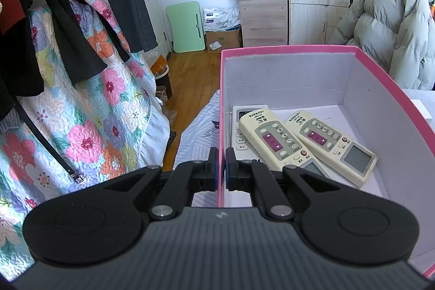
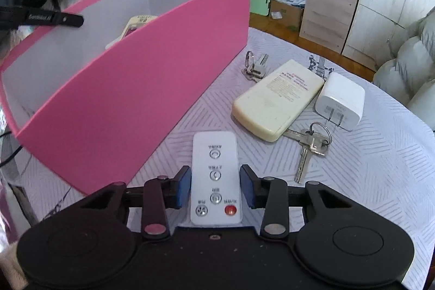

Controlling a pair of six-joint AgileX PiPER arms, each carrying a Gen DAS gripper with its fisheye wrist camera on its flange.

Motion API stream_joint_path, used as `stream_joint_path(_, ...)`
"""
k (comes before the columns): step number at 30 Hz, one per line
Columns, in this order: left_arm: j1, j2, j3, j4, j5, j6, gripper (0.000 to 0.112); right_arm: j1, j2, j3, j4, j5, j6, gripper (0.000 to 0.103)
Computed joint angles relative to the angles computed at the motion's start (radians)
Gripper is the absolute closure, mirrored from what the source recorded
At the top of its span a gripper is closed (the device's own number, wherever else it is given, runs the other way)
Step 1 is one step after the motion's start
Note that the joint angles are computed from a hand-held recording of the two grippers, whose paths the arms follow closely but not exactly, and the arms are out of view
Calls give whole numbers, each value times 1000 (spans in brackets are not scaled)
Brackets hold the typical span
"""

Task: Organize rigid objects
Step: 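Grasp the white remote with the red button using the right gripper, then carry the white remote into the pink box and open the right gripper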

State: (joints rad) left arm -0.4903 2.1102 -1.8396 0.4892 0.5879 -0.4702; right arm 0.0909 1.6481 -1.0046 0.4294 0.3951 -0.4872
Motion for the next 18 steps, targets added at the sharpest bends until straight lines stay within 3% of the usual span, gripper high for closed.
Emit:
stream_joint_path(5,-3,-2,5,9,-1,-8,108,13,-15,33,11,-54,1,60)
stream_joint_path(13,-6,-4,10,18,-2,-16,108,11,-189,111,-23,-112,109,60)
stream_joint_path(18,-6,-3,9,17,-2,-21,108,5,-289,86,157,-75,-43,60)
